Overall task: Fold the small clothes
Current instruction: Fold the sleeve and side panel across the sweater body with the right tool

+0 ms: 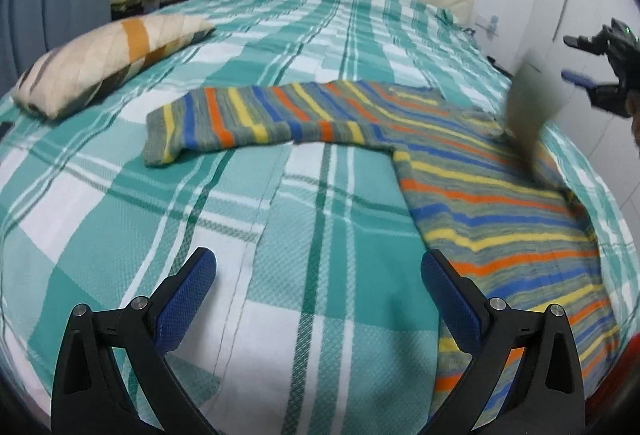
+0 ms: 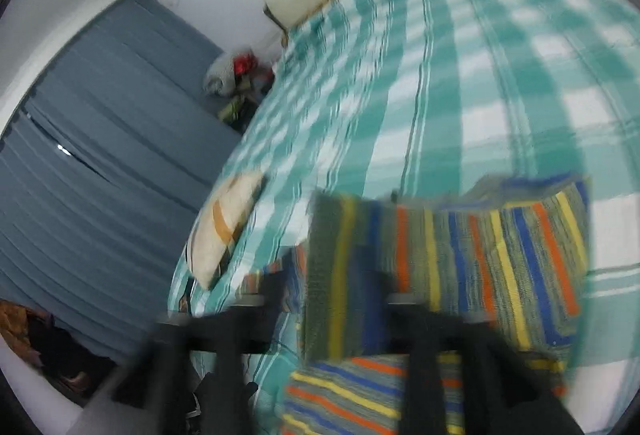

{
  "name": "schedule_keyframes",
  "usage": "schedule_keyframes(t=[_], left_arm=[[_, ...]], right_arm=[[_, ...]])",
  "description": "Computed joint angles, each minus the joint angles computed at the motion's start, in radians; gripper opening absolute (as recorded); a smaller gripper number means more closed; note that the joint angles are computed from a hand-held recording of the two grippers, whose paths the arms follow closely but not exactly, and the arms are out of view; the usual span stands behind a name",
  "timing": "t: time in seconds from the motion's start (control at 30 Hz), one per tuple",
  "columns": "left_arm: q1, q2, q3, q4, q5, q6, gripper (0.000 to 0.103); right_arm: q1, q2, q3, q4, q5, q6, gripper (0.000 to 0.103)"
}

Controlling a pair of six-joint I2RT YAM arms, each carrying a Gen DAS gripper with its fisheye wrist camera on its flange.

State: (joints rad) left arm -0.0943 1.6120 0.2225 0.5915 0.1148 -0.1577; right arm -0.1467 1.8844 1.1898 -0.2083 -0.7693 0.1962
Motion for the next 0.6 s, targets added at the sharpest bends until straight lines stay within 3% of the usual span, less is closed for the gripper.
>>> schedule_keyframes(t=[0.07,0.13,0.2,0.3,0.47,0.53,0.6], left_arm=[[0.032,-0.004,-0.001,0.002,0.047,-0.026,0.102],[0.044,-0.002,0.004,-0.002,0.062,-0.040,0.102],[0.045,0.002,0.012,-0.010,0.068,-0.044,0.102],[0.033,0.015,0.025,-0.016,0.073,-0.052,0.102],[-0.028,0.050,0.040,-0.005,0.039,-0.072,0.102],[-0.068,0.091,0.059,-0.002,0.008,-0.081,0.102],[-0.099,0.110,0.060,0.006,-0.027,-0.087,0.102]], right_arm=[[0.009,0.000,-0.031,0.049,0.058,-0.019,0.057],[0.005,0.004,-0.024,0.011,0.166,-0.079,0.057],[0.014,0.011,-0.021,-0.029,0.376,-0.207,0.057],[0.009,-0.001,-0.121,0.034,0.621,-0.410,0.057],[-0.068,0.000,-0.318,0.096,0.615,-0.664,0.057],[-0.047,0.051,-0.351,0.193,0.692,-0.672,0.057],[-0.067,0.116,-0.340,0.282,0.700,-0.626,0.055]])
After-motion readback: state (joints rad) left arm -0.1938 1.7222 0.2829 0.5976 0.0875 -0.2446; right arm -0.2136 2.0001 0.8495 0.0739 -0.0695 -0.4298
